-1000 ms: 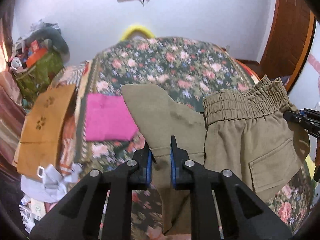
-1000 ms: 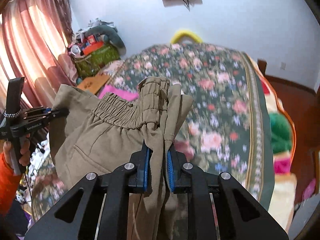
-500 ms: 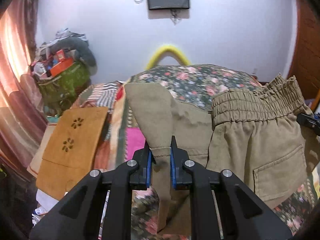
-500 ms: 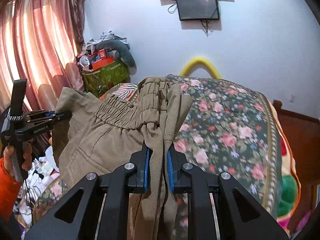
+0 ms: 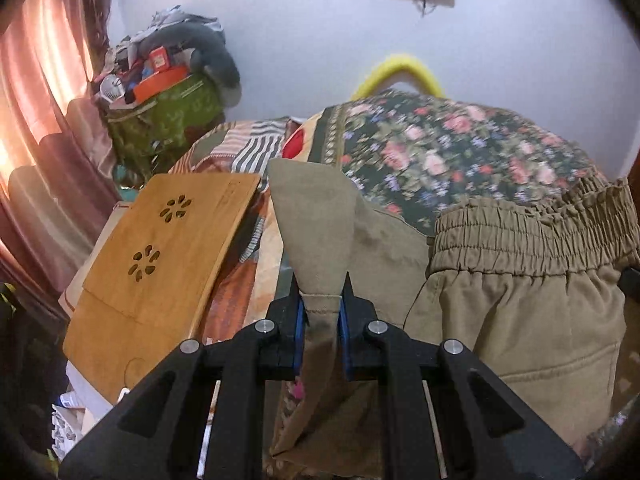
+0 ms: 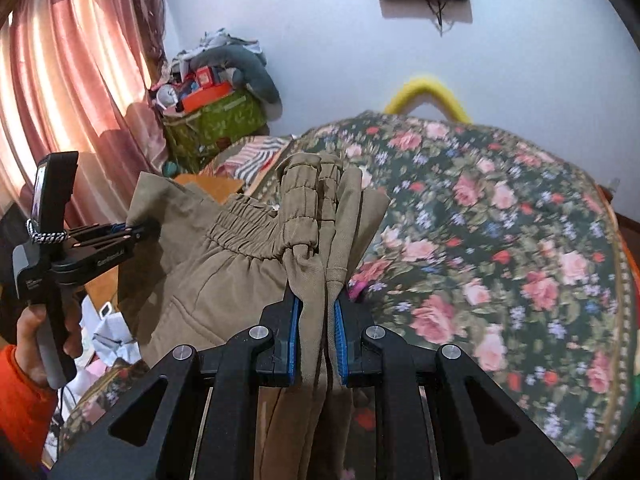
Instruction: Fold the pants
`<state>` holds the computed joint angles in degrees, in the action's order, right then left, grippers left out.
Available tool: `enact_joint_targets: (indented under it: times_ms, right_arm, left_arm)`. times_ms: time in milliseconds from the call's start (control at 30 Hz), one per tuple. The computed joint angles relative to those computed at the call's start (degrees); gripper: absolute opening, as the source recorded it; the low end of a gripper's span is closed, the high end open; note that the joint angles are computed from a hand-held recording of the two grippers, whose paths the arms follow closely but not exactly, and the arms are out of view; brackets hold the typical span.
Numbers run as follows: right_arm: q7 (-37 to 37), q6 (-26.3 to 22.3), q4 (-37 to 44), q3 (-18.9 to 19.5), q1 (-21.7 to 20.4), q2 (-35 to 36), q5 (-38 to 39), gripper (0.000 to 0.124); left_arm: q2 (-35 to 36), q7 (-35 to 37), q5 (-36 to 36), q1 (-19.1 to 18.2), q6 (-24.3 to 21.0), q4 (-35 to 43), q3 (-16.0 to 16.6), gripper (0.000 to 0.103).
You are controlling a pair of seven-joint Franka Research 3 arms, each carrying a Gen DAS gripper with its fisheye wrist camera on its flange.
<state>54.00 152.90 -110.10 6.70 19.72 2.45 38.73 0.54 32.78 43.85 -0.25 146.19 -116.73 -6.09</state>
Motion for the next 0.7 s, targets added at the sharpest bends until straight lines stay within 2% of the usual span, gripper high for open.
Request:
enact_joint_targets:
  times_ms: [233,400,500,600,700]
  right_arm:
    - [4.5,1.0,2.8,0.5,0.6,6.0,-5.1,0.013]
    - [8.4,0.3,3.4,0.1,0.4,7.9,-9.8,0.014]
    - [9.0,-0.3,3.1,0.2,0.2,7.6,-11.6,0.015]
    - [9.6,-2.3,2.7,0.2,-0.3,6.8,-11.7,0.022]
    - [9.4,-3.8,1.0,0.1,-0.7,4.6,-11.6,0.022]
  left_arm:
    - [9.0,-1.6,-0.3,-0.3,0.3,4.0,1.6,0.014]
    - [12.4,-1.7,-0.6,-1.3,0.2,4.9,3.1,0.016]
    - [12.8,-3.2,-0.6,-1.8,-0.7,4.8,3.5,0.022]
    - [11.9,-2.4,-1.6,-1.7,-1.7,3.6,3.4,0.033]
    - [10.5,0.3,-4.0,-1.3,-3.4,2.4,2.7,0.034]
